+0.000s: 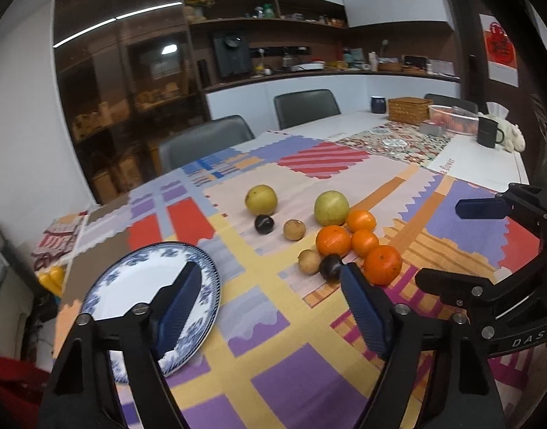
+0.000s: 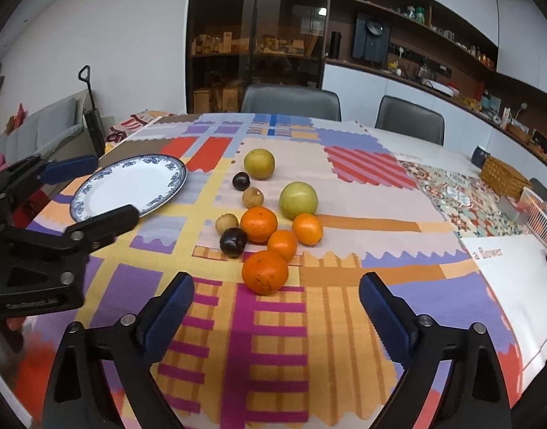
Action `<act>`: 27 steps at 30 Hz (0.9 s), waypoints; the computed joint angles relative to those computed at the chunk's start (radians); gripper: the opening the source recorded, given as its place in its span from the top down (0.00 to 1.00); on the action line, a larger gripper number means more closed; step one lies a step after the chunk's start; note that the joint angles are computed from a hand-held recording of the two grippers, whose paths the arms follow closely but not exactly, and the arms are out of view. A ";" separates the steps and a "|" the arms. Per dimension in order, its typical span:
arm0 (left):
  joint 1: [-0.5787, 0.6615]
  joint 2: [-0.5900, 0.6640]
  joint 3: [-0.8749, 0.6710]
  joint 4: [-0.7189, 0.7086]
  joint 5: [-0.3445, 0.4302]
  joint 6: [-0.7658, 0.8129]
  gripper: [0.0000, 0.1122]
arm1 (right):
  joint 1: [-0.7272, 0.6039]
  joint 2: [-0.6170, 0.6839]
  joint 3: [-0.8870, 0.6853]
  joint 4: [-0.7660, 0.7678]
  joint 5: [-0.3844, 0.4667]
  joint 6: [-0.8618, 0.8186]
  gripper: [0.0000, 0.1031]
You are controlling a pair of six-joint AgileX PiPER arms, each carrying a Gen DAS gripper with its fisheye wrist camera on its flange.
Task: Organize fruits
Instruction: 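Move the left tool toward a small brown kiwi while the right tool approaches an orange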
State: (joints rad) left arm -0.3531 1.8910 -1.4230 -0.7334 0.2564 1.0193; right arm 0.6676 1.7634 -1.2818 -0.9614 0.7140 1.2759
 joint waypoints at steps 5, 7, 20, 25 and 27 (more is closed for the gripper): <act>0.015 0.103 -0.123 0.021 0.092 0.014 0.42 | -0.037 0.058 -0.072 0.096 -0.010 -0.074 0.18; 0.018 0.144 -0.174 0.034 0.126 0.013 0.44 | -0.049 0.080 -0.096 0.127 -0.008 -0.103 0.20; 0.023 0.377 -0.538 0.175 0.406 -0.145 0.59 | -0.109 0.165 -0.189 0.282 -0.027 -0.221 0.37; 0.022 0.431 -0.637 0.185 0.478 -0.177 0.65 | -0.119 0.168 -0.186 0.312 -0.045 -0.244 0.44; 0.022 0.456 -0.684 0.190 0.510 -0.198 0.65 | -0.126 0.169 -0.185 0.334 -0.055 -0.264 0.46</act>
